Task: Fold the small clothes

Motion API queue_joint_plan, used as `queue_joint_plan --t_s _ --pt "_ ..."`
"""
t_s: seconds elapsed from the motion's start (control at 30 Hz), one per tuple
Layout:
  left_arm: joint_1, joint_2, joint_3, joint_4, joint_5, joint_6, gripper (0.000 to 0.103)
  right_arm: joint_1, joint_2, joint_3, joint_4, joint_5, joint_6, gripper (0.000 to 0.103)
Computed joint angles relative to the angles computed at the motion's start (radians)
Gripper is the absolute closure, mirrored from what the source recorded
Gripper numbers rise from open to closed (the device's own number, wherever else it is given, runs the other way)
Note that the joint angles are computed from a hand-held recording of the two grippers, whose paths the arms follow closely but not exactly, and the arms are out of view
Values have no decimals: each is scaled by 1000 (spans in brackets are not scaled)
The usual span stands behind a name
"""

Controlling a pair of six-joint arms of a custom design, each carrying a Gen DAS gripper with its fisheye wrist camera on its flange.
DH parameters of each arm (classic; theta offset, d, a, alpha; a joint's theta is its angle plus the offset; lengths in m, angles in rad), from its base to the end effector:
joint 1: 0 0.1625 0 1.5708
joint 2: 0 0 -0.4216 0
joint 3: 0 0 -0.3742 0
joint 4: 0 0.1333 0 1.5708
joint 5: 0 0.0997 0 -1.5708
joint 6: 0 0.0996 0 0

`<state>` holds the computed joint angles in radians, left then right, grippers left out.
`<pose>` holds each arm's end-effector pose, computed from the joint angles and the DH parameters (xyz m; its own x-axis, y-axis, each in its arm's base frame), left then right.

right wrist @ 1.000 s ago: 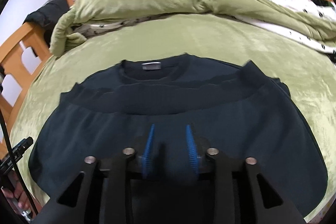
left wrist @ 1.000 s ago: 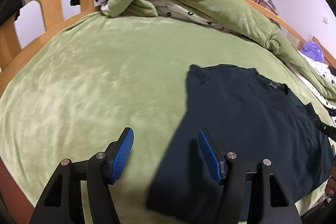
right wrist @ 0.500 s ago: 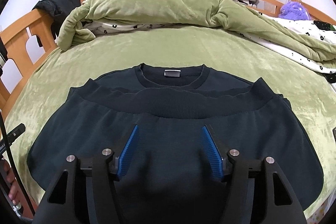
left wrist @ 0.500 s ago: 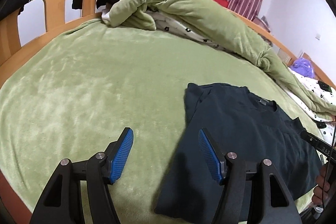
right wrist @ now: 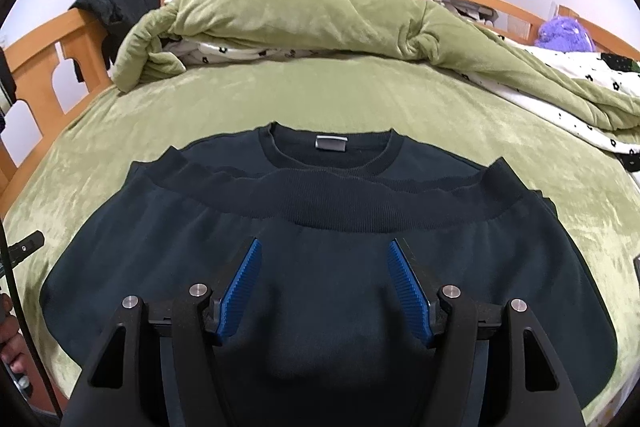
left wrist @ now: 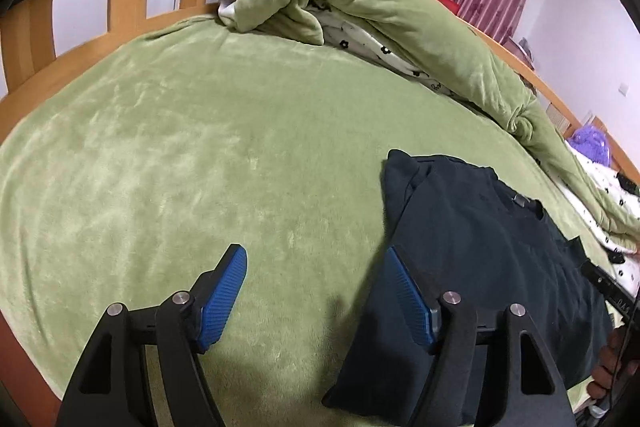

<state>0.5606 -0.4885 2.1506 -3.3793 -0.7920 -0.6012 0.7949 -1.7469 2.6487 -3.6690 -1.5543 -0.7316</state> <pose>-0.2706 -0.4099 -0.0679 -0.8576 0.1547 -0.4905 0.4278 0.7439 -0.5134 -0.1049 -0.2996 0.3404 -0.7102 0.3385 0.6173 -0.2934 0.6547 -0.6966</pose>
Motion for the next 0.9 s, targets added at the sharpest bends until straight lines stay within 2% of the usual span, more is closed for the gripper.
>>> queue_joint_plan --t_s 0.07,0.3,0.4,0.47,0.5,0.63,0.67,0.8,0.9 --pt "-2 1 6 2 6 -15 37 -20 -11 -1 25 35 4 38" --pt "3 20 9 -44 -38 43 38 -9 12 -24 69 -2 29 38" --pt "-2 23 8 -48 -48 66 38 1 49 -21 46 -7 20 39" --pt "-4 27 20 -84 -61 76 38 12 83 -20 35 -15 1 43" --pt "-1 27 28 -106 -81 87 38 19 102 -21 26 -25 -7 45" --pt "11 30 56 -152 -153 101 38 63 246 -42 -102 -141 -34 47" --pt "12 31 64 -163 -165 97 38 58 261 -43 -119 -139 -27 47" --pt "19 32 107 -214 -237 74 36 72 280 -41 -155 -173 -7 47" --pt "25 42 127 -237 -288 47 36 79 248 -23 -141 -193 7 51"
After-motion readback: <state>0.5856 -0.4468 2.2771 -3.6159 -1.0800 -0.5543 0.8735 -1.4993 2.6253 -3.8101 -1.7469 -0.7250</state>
